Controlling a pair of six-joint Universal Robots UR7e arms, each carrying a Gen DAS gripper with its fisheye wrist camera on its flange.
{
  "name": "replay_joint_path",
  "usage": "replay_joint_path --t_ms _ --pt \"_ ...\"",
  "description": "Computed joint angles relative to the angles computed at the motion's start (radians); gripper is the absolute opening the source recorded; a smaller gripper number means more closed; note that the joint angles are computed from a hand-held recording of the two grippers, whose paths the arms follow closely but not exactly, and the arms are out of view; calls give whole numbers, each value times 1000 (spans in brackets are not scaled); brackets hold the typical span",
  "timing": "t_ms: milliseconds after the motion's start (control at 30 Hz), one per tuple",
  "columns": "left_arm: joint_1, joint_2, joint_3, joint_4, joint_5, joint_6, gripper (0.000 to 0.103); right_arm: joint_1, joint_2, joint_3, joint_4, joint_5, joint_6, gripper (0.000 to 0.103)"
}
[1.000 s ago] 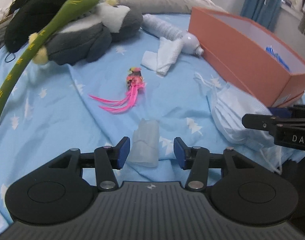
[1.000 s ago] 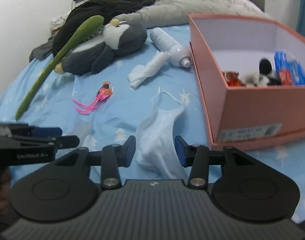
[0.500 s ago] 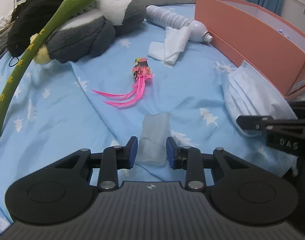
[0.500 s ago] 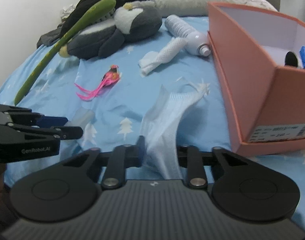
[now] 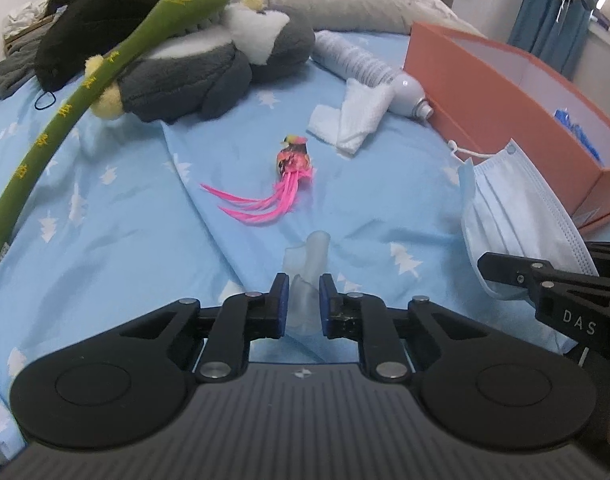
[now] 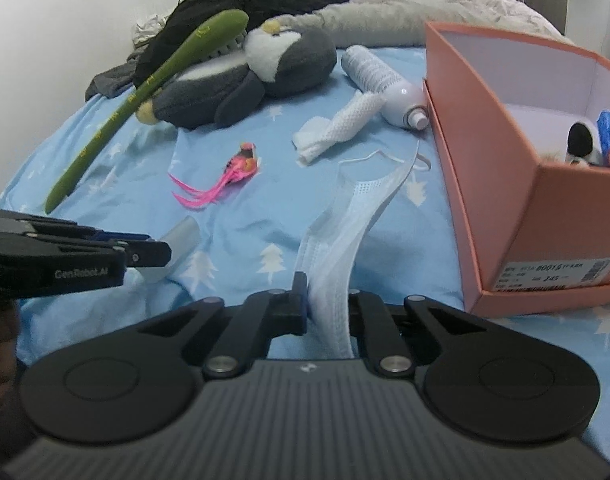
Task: Organize soft objects
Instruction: 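Close the left tool on the clear plastic piece while right tool lifts the mask toward the box, then carry mask and plastic piece over the pink box and open both tools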
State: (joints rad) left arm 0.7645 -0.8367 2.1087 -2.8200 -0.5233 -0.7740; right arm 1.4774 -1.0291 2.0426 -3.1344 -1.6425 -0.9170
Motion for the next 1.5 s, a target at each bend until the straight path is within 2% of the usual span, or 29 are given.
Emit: replay_joint_path --t_ms 167,333,667,1067,1500 --pt "-43 -24 0 38 25 -58 19 15 -35 17 -11 21 -5 9" --pt "-94 -35 -4 -25 65 -54 19 32 -87 36 -25 45 2 9" --pt "-163 -26 -65 -106 91 43 19 60 -185 52 -37 93 25 9" --pt "-217 55 -153 -218 20 176 19 38 -311 77 -23 116 26 9" --pt "-190 188 -303 -257 -115 297 19 -56 -422 119 -42 91 60 9"
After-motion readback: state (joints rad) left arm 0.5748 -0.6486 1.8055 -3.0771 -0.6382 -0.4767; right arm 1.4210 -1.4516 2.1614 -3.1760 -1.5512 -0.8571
